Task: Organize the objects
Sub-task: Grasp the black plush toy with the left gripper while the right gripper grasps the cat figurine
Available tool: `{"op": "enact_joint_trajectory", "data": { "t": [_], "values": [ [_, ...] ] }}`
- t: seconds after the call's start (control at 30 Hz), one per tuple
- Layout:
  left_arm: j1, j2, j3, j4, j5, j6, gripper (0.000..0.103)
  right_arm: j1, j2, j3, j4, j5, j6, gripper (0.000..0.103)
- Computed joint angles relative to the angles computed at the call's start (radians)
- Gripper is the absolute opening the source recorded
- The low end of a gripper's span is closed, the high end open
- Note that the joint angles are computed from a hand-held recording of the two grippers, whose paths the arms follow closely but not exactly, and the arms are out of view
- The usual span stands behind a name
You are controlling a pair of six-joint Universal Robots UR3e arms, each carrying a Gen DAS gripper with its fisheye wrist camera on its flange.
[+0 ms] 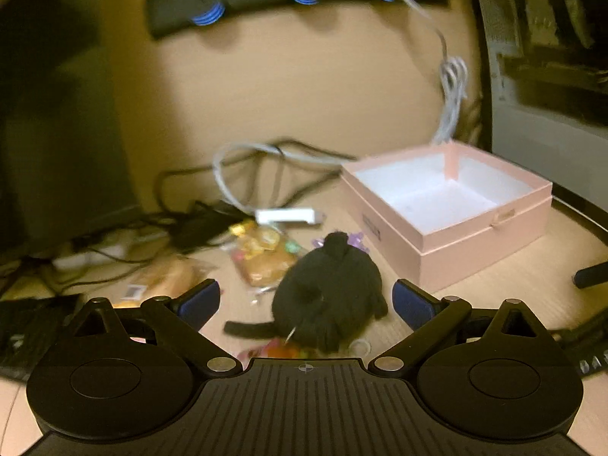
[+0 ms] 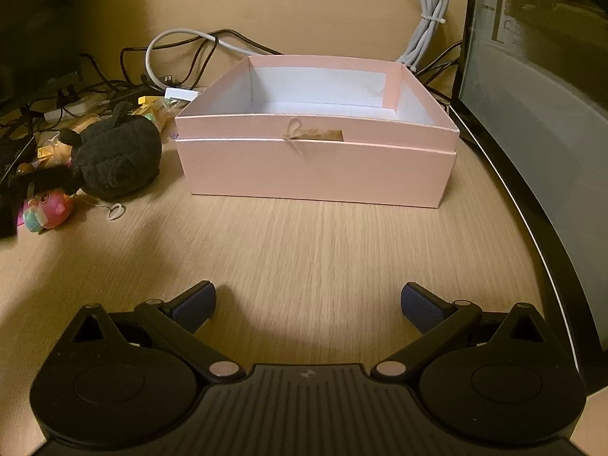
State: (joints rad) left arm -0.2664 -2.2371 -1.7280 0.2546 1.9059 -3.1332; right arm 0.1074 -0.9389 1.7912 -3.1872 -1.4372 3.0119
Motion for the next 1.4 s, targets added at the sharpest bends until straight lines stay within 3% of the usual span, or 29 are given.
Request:
{"op": "enact_joint_trajectory", "data": {
  "t": [0.1, 0.23, 0.3, 0.33, 0.37, 0.43, 0.57, 0.73, 0.93, 1.07, 1.2, 1.4],
  "values": [
    [0.058, -0.036, 0.159, -0.222, -0.092, 0.007, 0.1, -0.002, -0.009, -0.033, 0.071, 0.005, -0.009, 0.103],
    [0.1, -0.101, 0.276, -0.334, -0.163, 0.022, 0.101, -0.014, -0.068, -0.041, 0.2, 0.034, 0.029, 0.103],
    [0.122, -0.113, 0.3, -0.377, -0.218, 0.041, 0.1, -0.02, -0.115, 0.013, 0.186, 0.05, 0.048, 0.103],
    [0.135, -0.111, 0.294, -0.386, -0.25, 0.052, 0.091, -0.017, -0.139, 0.044, 0.164, 0.043, 0.051, 0.103],
    [0.145, -0.111, 0.291, -0.388, -0.283, 0.065, 0.07, -0.011, -0.156, 0.068, 0.148, 0.033, 0.053, 0.103],
    [0.133, -0.101, 0.28, -0.372, -0.252, 0.045, 0.07, 0.012, -0.17, 0.095, 0.104, -0.008, 0.063, 0.103],
    [0.179, 0.051, 0.074, -0.23, -0.316, -0.053, 0.07, 0.1, -0.128, 0.137, -0.132, -0.171, 0.08, 0.103],
    [0.256, 0.326, -0.257, -0.12, -0.329, -0.19, 0.07, 0.114, -0.142, 0.036, 0.052, 0.002, -0.005, 0.103],
    [0.405, 0.607, -0.611, -0.073, -0.269, -0.331, 0.07, 0.244, -0.034, -0.123, 0.073, 0.004, -0.054, 0.103],
    [0.564, 0.8, -0.791, -0.07, -0.31, -0.331, 0.07, 0.312, 0.063, -0.296, 0.14, 0.02, -0.065, 0.103],
    [0.707, 0.968, -0.873, -0.162, -0.406, -0.271, 0.07, 0.371, 0.216, -0.586, 0.312, 0.015, -0.052, 0.103],
    [0.761, 1.062, -0.901, -0.233, -0.484, -0.276, 0.07, 0.412, 0.421, -0.947, 0.491, -0.026, -0.033, 0.103]
  ]
}}
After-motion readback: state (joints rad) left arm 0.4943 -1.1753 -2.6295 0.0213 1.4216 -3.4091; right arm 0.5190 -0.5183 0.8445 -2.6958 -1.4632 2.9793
